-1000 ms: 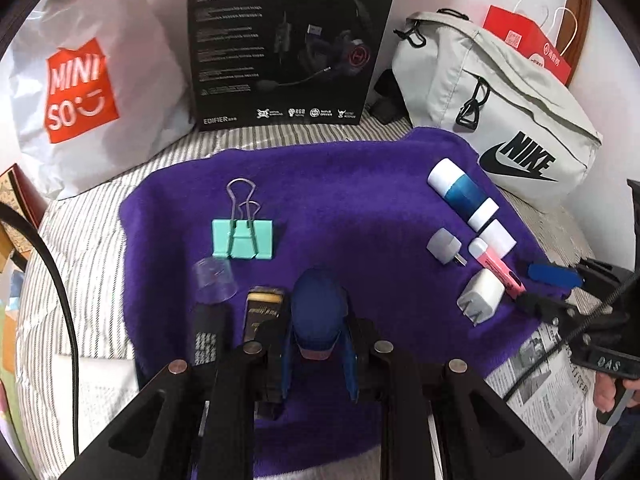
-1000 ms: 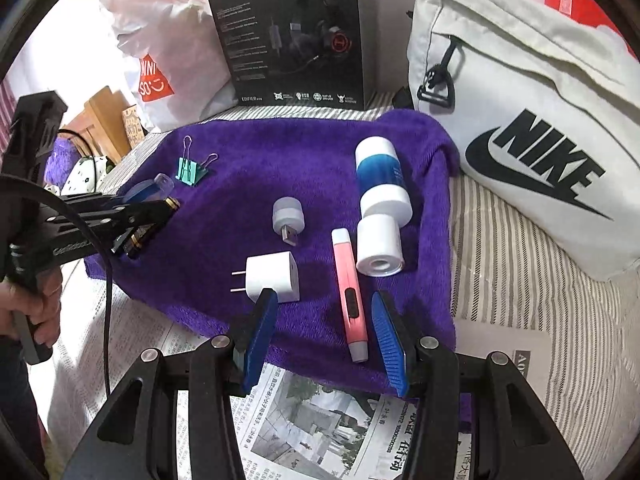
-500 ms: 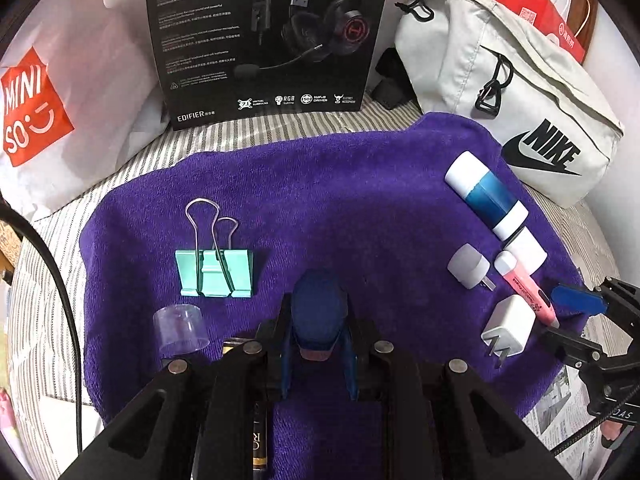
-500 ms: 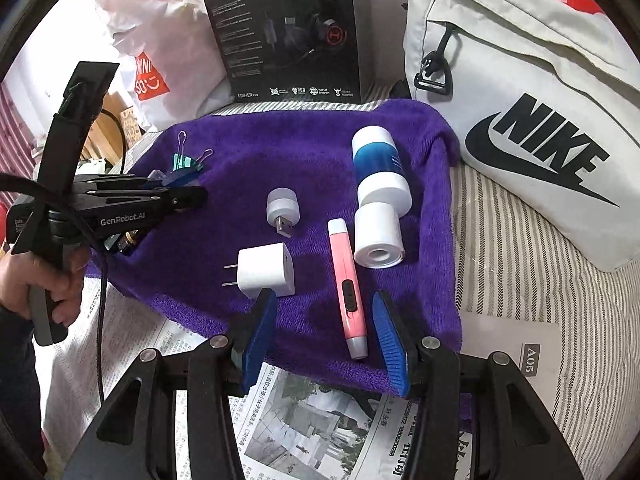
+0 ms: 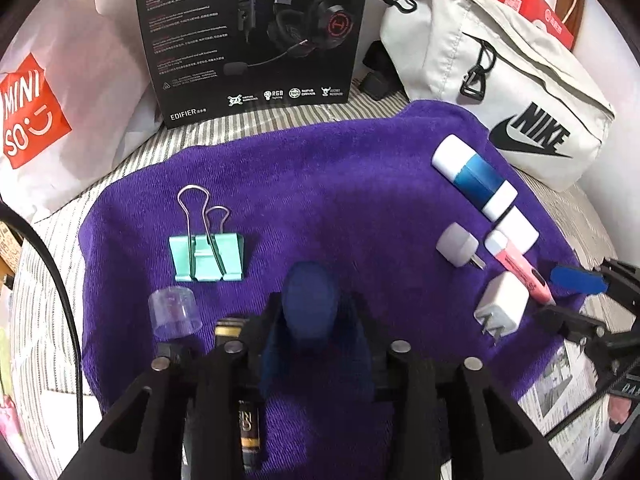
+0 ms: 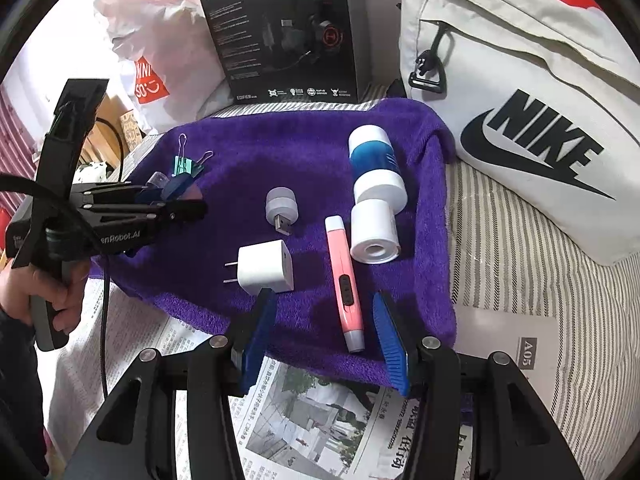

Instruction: Organize rigid objects

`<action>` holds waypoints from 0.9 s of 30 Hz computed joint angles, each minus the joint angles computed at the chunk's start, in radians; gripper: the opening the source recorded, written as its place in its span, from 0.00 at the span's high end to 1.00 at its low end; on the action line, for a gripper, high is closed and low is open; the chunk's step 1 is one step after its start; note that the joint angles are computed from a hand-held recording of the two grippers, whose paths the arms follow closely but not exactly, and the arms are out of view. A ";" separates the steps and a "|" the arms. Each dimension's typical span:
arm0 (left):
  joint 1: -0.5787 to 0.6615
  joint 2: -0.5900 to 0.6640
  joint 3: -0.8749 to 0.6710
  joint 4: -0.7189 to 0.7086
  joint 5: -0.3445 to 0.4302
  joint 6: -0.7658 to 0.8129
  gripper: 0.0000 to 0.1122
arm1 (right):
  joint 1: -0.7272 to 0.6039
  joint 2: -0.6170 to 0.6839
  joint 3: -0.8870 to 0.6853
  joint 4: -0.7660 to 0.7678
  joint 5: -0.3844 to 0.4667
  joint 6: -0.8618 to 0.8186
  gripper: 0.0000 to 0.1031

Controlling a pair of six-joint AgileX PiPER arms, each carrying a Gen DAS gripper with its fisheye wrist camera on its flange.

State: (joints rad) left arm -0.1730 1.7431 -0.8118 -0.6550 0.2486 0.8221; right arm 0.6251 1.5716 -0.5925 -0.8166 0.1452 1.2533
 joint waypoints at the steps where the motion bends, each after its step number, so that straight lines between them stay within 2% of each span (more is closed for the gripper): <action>1: -0.001 -0.003 0.005 0.001 0.001 0.000 0.65 | 0.000 -0.007 0.003 0.021 0.003 -0.016 0.51; 2: -0.003 -0.008 0.011 0.009 0.000 -0.012 0.62 | 0.003 -0.013 0.004 0.045 0.010 -0.036 0.51; 4: -0.013 -0.025 0.024 0.095 0.000 -0.120 0.61 | 0.016 -0.035 0.013 0.037 0.031 -0.020 0.51; 7: -0.017 -0.063 0.056 0.090 0.008 -0.120 0.58 | 0.037 -0.059 0.024 0.007 0.054 0.027 0.51; 11: -0.037 -0.134 0.112 0.152 -0.001 -0.185 0.46 | 0.054 -0.086 0.038 0.017 0.071 0.034 0.47; 15: -0.056 -0.233 0.169 0.285 0.007 -0.342 0.45 | 0.093 -0.114 0.043 -0.007 0.107 0.096 0.42; 16: -0.064 -0.260 0.184 0.309 0.007 -0.372 0.41 | 0.099 -0.127 0.042 0.033 0.115 0.073 0.42; 17: -0.071 -0.294 0.202 0.344 0.007 -0.413 0.33 | 0.100 -0.135 0.039 0.087 0.117 0.032 0.42; 19: -0.100 -0.363 0.237 0.510 0.008 -0.592 0.25 | 0.105 -0.157 0.038 0.170 0.125 -0.019 0.42; 20: -0.116 -0.401 0.257 0.595 0.010 -0.684 0.24 | 0.120 -0.172 0.038 0.165 0.143 0.006 0.37; 21: -0.131 -0.440 0.276 0.668 0.017 -0.766 0.24 | 0.136 -0.183 0.038 0.147 0.160 0.042 0.21; 22: -0.142 -0.478 0.291 0.713 0.030 -0.822 0.21 | 0.159 -0.197 0.037 0.120 0.189 0.091 0.15; 23: -0.150 -0.506 0.303 0.742 0.040 -0.861 0.18 | 0.187 -0.209 0.036 0.081 0.224 0.152 0.11; 25: -0.167 -0.574 0.335 0.821 0.059 -0.971 0.13 | 0.233 -0.244 0.040 0.042 0.277 0.234 0.11; 27: -0.178 -0.636 0.362 0.885 0.085 -1.067 0.11 | 0.252 -0.278 0.050 0.056 0.293 0.249 0.09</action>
